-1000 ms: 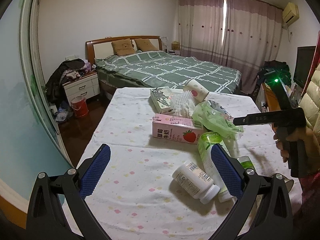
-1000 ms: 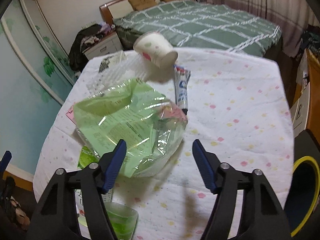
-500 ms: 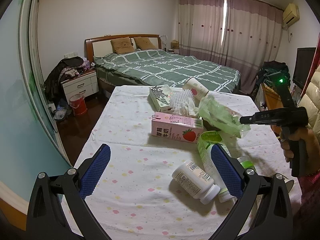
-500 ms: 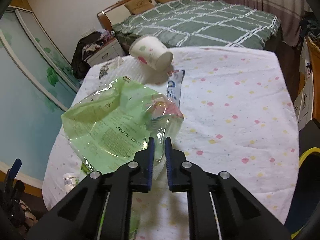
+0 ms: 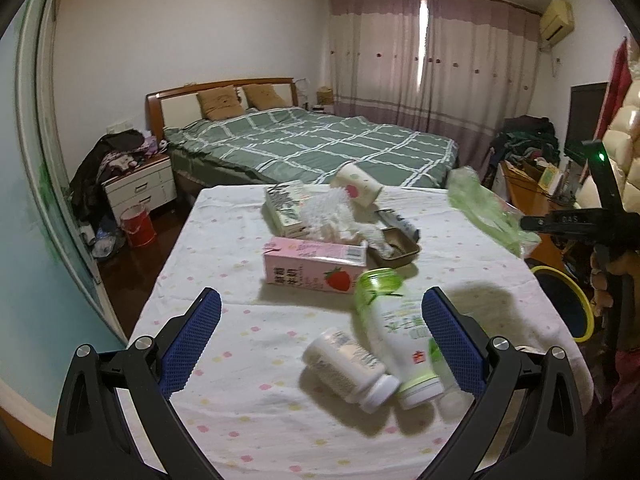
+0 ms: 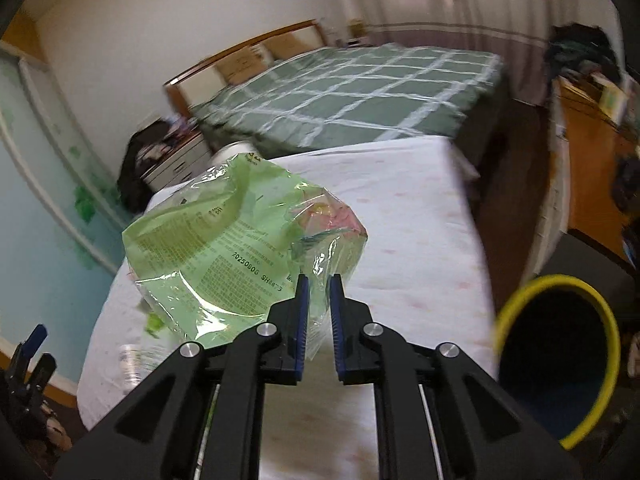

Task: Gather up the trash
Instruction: 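Carry the green bag over the yellow bin and open the right gripper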

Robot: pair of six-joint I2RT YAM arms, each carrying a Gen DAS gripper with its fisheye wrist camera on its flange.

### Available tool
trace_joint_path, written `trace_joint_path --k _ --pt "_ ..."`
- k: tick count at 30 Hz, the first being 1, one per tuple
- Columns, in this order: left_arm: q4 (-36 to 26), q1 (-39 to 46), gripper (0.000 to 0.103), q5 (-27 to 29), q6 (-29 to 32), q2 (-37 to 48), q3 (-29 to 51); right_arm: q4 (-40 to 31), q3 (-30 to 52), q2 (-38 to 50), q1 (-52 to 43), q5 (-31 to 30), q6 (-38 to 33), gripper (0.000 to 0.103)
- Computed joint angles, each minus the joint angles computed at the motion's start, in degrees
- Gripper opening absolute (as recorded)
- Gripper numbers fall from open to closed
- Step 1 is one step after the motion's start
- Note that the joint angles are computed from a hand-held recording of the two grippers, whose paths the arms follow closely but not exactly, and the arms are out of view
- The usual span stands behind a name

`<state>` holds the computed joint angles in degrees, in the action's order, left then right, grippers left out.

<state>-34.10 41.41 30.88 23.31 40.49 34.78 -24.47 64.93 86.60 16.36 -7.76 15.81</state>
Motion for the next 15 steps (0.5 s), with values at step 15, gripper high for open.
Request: trace_joint_path --k 15 --pt "1.6 -27.8 0.099 -15.0 -12.1 -4.9 -3.4 2.4 -19.9 -10.5 -35.2 -0.5 -10.1 0.011"
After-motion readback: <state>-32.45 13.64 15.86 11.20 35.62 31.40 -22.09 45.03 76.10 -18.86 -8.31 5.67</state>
